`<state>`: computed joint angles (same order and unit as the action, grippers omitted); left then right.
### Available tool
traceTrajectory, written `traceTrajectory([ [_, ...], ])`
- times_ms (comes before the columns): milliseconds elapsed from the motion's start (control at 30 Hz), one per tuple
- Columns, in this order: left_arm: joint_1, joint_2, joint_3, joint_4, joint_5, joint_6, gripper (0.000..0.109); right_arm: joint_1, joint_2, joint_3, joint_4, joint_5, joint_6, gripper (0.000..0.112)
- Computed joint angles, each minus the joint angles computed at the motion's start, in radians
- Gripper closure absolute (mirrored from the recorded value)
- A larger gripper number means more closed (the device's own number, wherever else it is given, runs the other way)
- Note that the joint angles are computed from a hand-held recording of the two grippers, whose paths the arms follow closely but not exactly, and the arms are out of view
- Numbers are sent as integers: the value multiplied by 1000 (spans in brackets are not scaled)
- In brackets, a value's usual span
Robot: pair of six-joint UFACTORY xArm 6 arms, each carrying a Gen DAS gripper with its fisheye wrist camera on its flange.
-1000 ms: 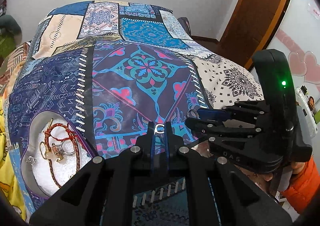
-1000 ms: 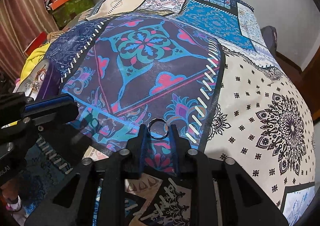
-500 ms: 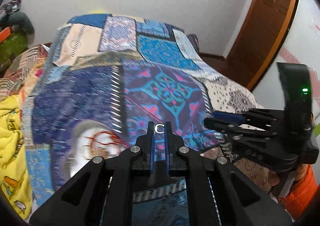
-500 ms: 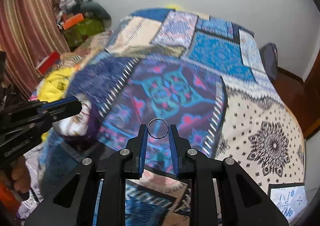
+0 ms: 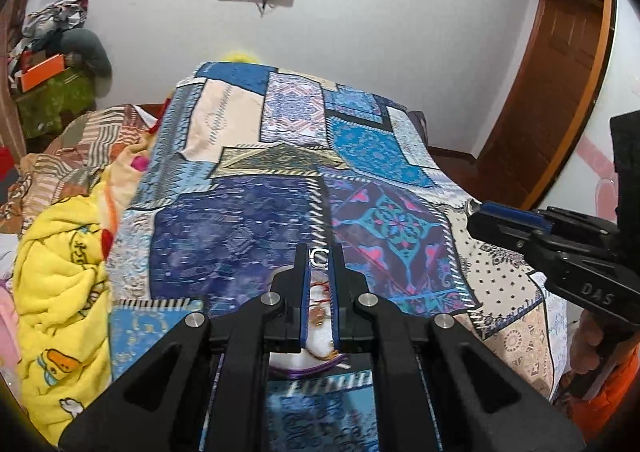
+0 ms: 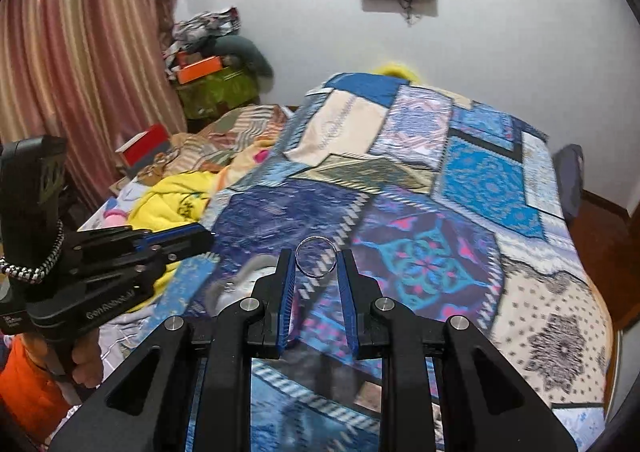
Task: Organize jewelry
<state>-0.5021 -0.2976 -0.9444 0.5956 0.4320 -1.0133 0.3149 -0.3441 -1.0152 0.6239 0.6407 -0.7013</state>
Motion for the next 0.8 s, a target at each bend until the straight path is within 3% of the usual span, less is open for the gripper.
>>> traceTrajectory([
  [300,20,-43,89,-120,-11,80,102,62,90,-3,-70,39,31,93],
  [467,15,-10,101,-215,-28,172,102,76,128,-7,-127,41,63,93],
  [800,30,25,106,-286,-64,224,102,83,153,-33,-198,98,74,93],
])
